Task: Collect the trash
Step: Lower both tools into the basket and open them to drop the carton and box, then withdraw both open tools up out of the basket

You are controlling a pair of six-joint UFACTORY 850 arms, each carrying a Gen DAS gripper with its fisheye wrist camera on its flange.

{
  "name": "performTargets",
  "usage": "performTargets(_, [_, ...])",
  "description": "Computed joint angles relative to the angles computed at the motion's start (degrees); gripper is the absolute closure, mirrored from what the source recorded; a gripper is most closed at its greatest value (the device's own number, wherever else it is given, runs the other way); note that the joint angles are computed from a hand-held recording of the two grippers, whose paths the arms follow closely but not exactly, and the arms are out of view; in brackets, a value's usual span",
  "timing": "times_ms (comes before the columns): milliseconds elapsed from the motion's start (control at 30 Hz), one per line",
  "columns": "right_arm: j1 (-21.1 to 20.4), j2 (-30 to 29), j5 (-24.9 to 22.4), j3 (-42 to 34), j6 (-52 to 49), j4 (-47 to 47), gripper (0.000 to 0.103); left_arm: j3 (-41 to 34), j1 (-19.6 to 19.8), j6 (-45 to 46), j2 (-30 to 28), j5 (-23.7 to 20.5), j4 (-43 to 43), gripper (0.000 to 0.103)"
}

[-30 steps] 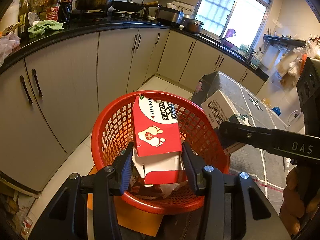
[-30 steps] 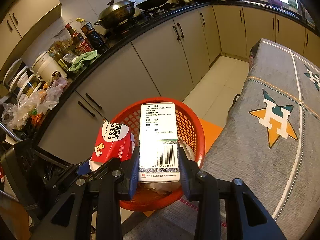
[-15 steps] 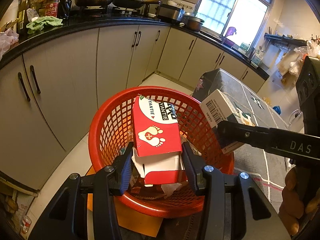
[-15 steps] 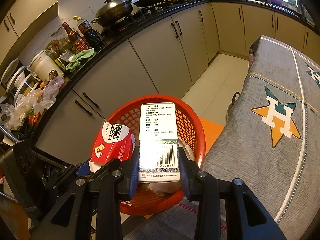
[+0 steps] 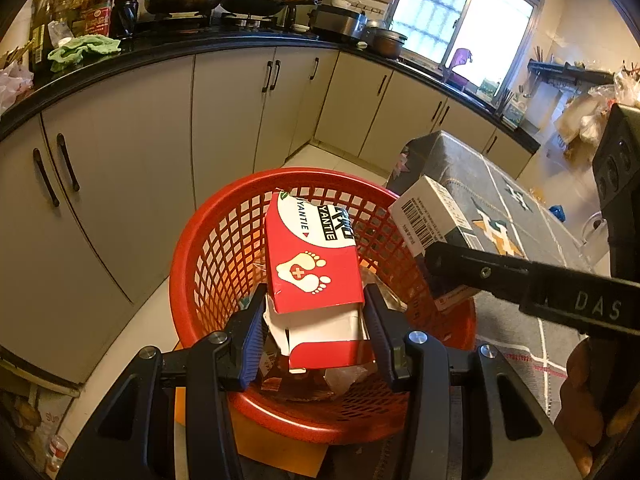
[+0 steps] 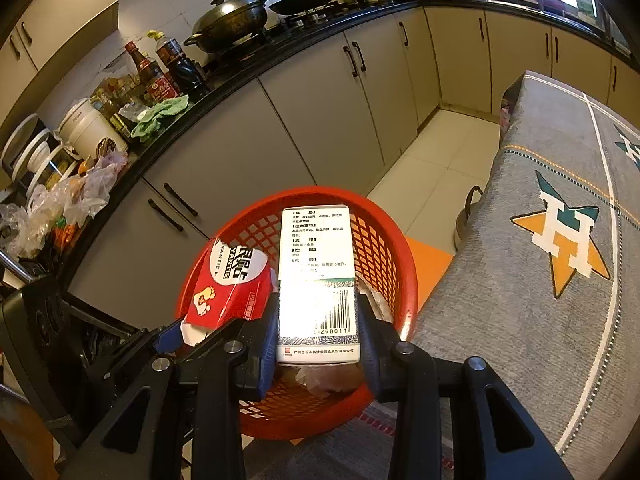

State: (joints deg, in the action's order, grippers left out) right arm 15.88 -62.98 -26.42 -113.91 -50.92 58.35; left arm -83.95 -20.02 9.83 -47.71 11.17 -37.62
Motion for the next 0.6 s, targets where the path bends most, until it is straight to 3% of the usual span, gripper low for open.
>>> performTargets(167, [0.1,-1.0,-0.4,-1.2,1.8,-2.0,0.063,-0.2,0.3,-1.5,-0.3,-0.5,1.0,0.058])
performTargets(600, [-0.4,-1.2,-0.7,-1.7,2.3,-1.8,0.063,-1.5,-0.2,8.1,-1.1,-0.3,-6.7,0.055])
